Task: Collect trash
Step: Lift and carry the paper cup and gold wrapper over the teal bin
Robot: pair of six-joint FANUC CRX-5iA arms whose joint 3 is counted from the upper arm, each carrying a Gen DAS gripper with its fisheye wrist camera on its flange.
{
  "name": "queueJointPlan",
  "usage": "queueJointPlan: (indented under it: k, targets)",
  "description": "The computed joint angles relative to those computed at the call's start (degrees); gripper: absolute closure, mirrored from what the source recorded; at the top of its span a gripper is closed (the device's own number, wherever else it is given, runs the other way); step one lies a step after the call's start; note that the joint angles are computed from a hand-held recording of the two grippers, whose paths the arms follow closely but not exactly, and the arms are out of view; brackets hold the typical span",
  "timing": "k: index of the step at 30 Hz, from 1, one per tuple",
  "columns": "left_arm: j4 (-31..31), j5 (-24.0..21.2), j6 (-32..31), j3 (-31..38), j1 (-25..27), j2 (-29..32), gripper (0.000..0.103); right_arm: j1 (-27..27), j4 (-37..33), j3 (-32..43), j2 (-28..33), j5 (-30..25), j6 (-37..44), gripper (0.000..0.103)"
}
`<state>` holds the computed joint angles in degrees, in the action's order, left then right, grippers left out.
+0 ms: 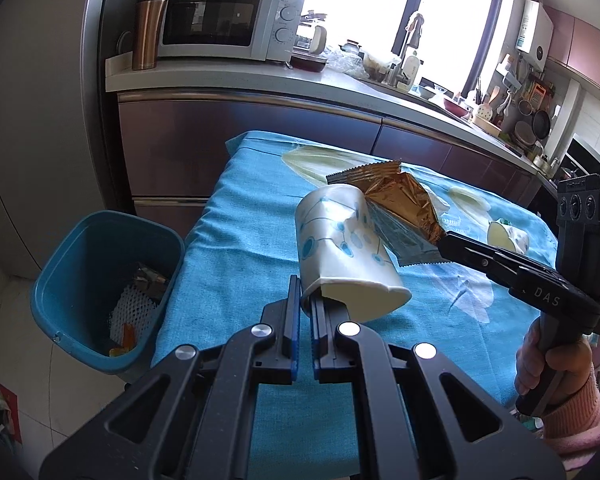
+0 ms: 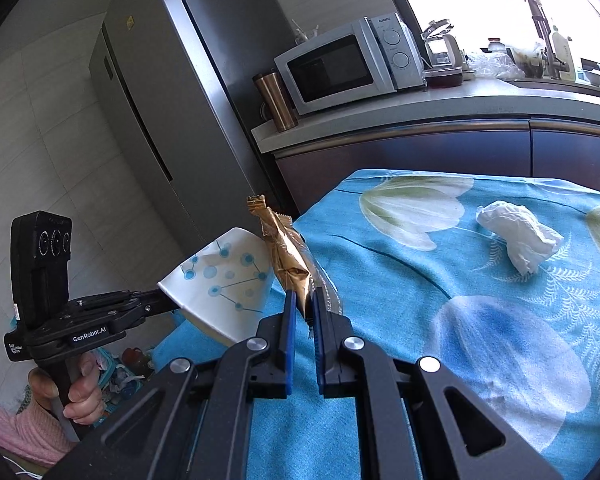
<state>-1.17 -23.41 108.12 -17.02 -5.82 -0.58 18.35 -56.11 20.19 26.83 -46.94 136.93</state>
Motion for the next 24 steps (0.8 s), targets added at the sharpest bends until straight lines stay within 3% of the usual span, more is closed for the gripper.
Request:
queueJointPlan:
  k: [24]
  targets:
    - [-5.9,-1.7,8.1,-4.3,4.2,-6.5,0.098,3.1,-0.2,3.7,1.7,-3.5,0.3,0.096]
